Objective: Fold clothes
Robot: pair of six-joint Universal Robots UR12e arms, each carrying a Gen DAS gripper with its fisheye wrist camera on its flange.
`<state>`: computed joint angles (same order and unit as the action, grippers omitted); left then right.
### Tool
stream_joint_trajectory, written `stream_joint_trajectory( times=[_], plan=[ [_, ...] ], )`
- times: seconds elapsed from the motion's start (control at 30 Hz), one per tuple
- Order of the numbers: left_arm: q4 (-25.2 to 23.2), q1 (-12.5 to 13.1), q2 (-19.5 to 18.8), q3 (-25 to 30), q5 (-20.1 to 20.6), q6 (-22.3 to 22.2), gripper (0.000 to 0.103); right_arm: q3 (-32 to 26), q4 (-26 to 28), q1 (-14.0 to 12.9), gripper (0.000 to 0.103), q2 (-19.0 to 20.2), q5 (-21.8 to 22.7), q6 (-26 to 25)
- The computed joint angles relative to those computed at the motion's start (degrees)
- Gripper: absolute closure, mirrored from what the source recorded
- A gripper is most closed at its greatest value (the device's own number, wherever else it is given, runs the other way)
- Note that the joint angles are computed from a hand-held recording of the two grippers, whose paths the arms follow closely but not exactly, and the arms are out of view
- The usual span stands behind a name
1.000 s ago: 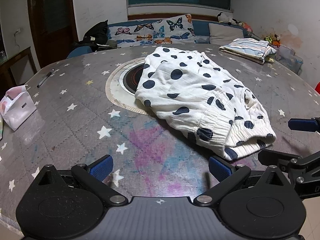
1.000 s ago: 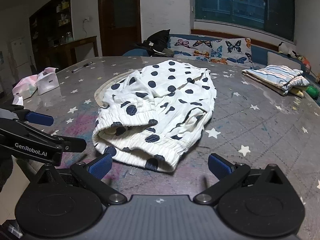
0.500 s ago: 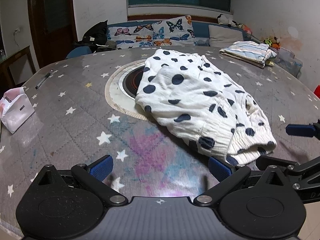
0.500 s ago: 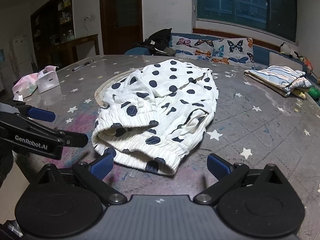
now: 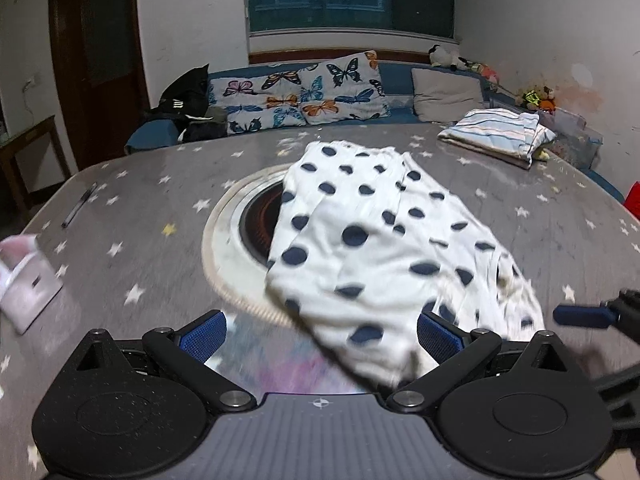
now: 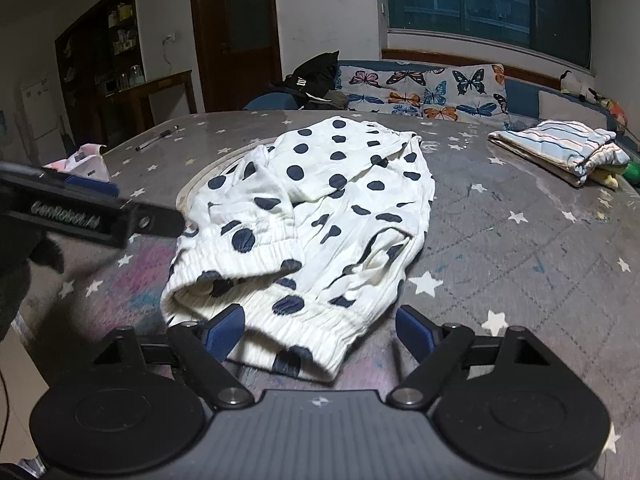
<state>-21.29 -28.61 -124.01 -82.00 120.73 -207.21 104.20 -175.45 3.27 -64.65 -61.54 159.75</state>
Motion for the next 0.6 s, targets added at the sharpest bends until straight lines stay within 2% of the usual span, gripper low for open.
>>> stream_joint_trajectory(
  times=[0.13,0.27,0.47,0.6],
  plan=[
    [-0.9,0.6,-1.6,3.2,-0.9,1.1,0.001,-0.9,0.4,0.0,0.02,0.5,-0.1,0.0],
    [-4.3,1.3,-3.6,7.5,-1.1,0.5,0.001,-1.8,0.9,0.0,0.022,0.9,-0.2,0.4],
    [-15.5,2.4,-6.7,15.3,-1.6,-6.0,0.0,-3.2,1.4,-0.1,0.025,1.8,-0.1,1.1],
    [-20.6,2.7,-8.6,18.7,-0.7,-5.5,0.003,-4.1,2.2,-0.4,0.029,2.4,0.4,1.7]
  ],
)
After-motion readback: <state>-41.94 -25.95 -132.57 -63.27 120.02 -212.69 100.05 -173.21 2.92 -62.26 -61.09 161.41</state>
